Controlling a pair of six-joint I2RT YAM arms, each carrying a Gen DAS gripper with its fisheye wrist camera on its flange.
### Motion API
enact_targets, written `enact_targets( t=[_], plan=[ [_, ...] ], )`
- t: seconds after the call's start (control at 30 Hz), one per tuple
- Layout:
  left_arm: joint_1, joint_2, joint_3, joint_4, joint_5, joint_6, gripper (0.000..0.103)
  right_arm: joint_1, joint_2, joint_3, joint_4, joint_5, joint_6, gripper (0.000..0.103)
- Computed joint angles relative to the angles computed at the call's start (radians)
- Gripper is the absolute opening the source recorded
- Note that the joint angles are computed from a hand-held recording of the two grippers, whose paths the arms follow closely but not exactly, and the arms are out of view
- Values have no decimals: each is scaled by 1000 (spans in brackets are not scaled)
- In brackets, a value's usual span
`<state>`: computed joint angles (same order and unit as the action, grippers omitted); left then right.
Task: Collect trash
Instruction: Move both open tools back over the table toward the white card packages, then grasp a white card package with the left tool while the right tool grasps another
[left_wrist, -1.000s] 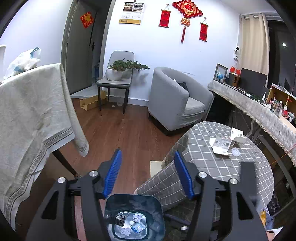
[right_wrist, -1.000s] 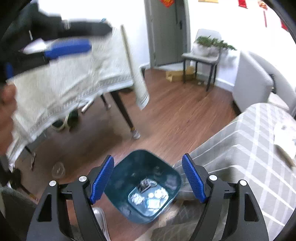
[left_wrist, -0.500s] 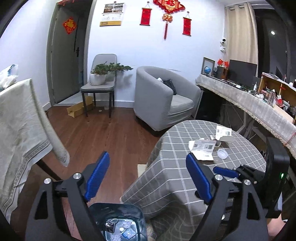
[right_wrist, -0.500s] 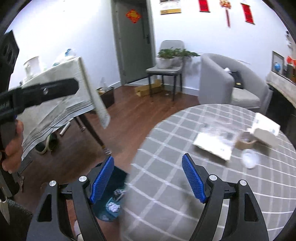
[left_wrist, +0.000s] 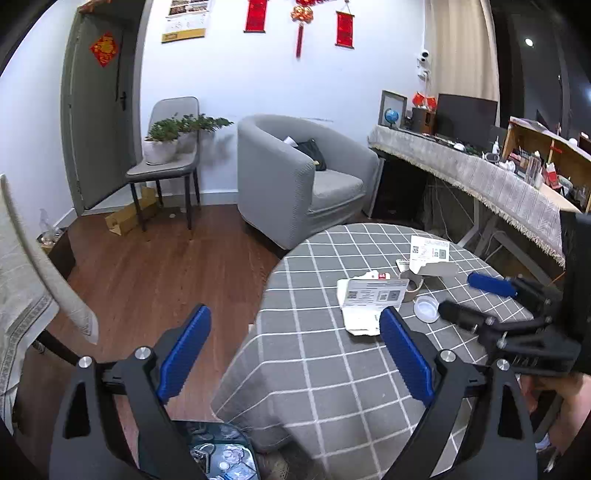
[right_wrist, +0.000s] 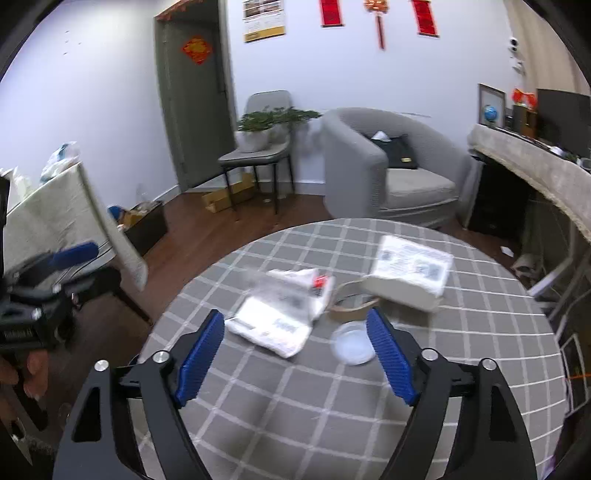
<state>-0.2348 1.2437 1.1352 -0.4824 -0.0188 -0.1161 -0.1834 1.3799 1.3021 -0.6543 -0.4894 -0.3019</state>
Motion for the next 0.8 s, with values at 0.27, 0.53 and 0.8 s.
enact_targets(
  t=[0.27, 0.53, 0.8],
  plan=[
    [-87, 184, 71, 40, -20, -11, 96, -94, 155, 131, 19, 1, 15, 89],
    [-116, 355, 168, 46, 17, 22, 96, -128, 297, 279, -20, -35, 25, 91],
    [-137, 472, 273, 7, 27, 1, 97, -145, 372, 357, -59, -57, 20, 92]
  ],
)
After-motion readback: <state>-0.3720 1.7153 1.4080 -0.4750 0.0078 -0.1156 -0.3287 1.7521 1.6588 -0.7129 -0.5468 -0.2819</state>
